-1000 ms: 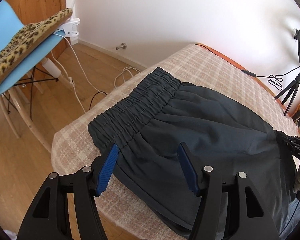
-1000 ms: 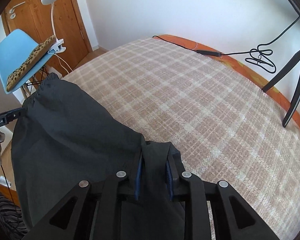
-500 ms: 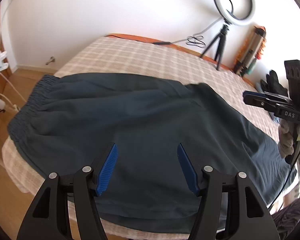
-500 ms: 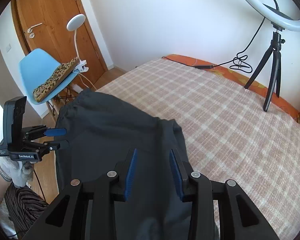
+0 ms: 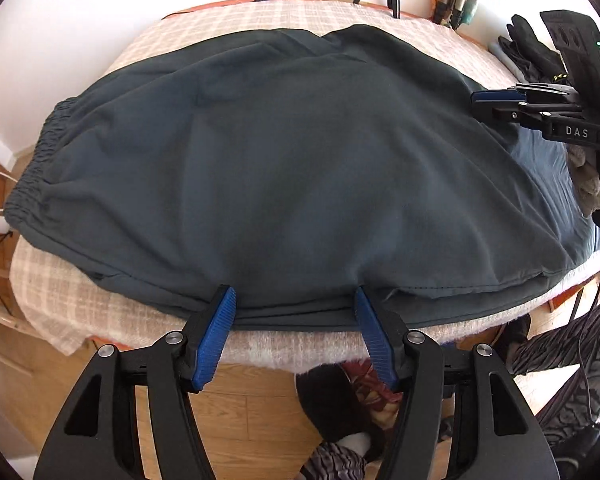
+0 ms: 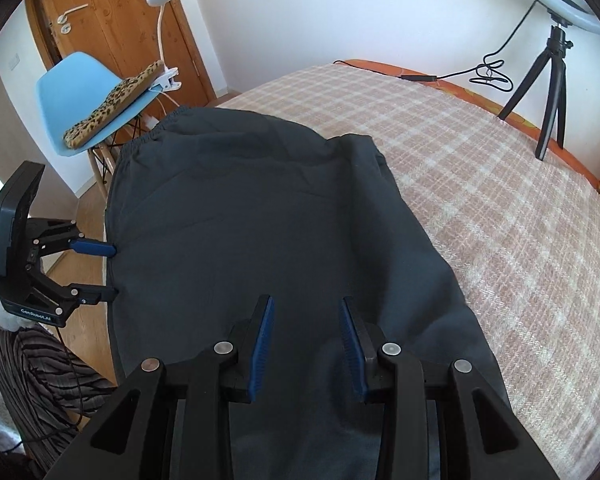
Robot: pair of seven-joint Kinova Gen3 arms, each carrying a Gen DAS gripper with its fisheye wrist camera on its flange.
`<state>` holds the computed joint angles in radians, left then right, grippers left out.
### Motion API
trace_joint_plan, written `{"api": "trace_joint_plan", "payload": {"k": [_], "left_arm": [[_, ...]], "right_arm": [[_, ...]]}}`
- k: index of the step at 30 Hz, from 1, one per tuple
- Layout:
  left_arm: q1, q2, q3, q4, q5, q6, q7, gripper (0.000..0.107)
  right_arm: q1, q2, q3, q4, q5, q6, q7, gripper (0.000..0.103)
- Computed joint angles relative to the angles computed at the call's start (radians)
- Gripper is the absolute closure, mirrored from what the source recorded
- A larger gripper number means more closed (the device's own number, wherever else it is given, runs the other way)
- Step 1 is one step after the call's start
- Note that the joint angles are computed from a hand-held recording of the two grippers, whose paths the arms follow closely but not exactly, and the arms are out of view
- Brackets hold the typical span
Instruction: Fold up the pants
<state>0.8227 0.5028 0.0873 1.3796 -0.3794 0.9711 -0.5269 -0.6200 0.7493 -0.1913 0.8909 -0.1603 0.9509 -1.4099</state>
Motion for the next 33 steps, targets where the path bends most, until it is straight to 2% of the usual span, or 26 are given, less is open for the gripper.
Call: {"api": "trace_joint_plan", "payload": {"k": [5, 9, 13, 16, 18, 20, 23, 26, 28, 33], "left_arm": [[0.027, -0.032, -0.026, 0.021, -0.061, -0.06, 0.091, 0.047], [0.014, 0.01, -0.001, -0.045, -0.048, -0.053, 0.015, 0.047], [-0.031, 0.027, 0.041, -0.052, -0.004, -0.115, -0.01, 0.047], [-0.008, 0.082, 0.014, -0.124, 0.037, -0.042, -0.081, 0.047], [0.022, 0.092, 0.002, -0.143, 0.022, 0.001, -0.109, 0.048], [0.039, 0.091, 0.006, -0.151, 0.022, 0.045, -0.144, 0.048], [0.035, 0.073, 0.015, -0.154, 0.058, 0.096, -0.171, 0.049], [0.06, 0.031, -0.008, -0.136, 0.035, 0.084, -0.113, 0.049], [0.077, 0.025, -0.011, -0.157, -0.001, 0.081, -0.099, 0.049], [0.089, 0.096, 0.0, -0.302, -0.035, 0.078, -0.174, 0.049]], "right_arm": [[0.047, -0.037, -0.016, 0.072, -0.047, -0.047, -0.025, 0.068], [0.032, -0.105, 0.0, 0.191, -0.013, -0.113, -0.035, 0.068], [0.076, -0.106, -0.018, 0.223, -0.044, -0.133, -0.047, 0.068], [0.058, -0.107, 0.015, 0.226, -0.016, -0.144, -0.098, 0.068], [0.07, -0.124, -0.003, 0.248, -0.017, -0.158, -0.09, 0.067], [0.082, -0.147, -0.019, 0.28, -0.019, -0.176, -0.069, 0.067], [0.045, -0.169, 0.02, 0.304, 0.042, -0.178, -0.092, 0.068], [0.083, -0.198, 0.015, 0.348, 0.023, -0.186, -0.123, 0.068], [0.118, -0.256, 0.009, 0.43, 0.001, -0.238, -0.135, 0.068], [0.156, -0.428, 0.055, 0.626, 0.028, -0.34, -0.236, 0.063]]}}
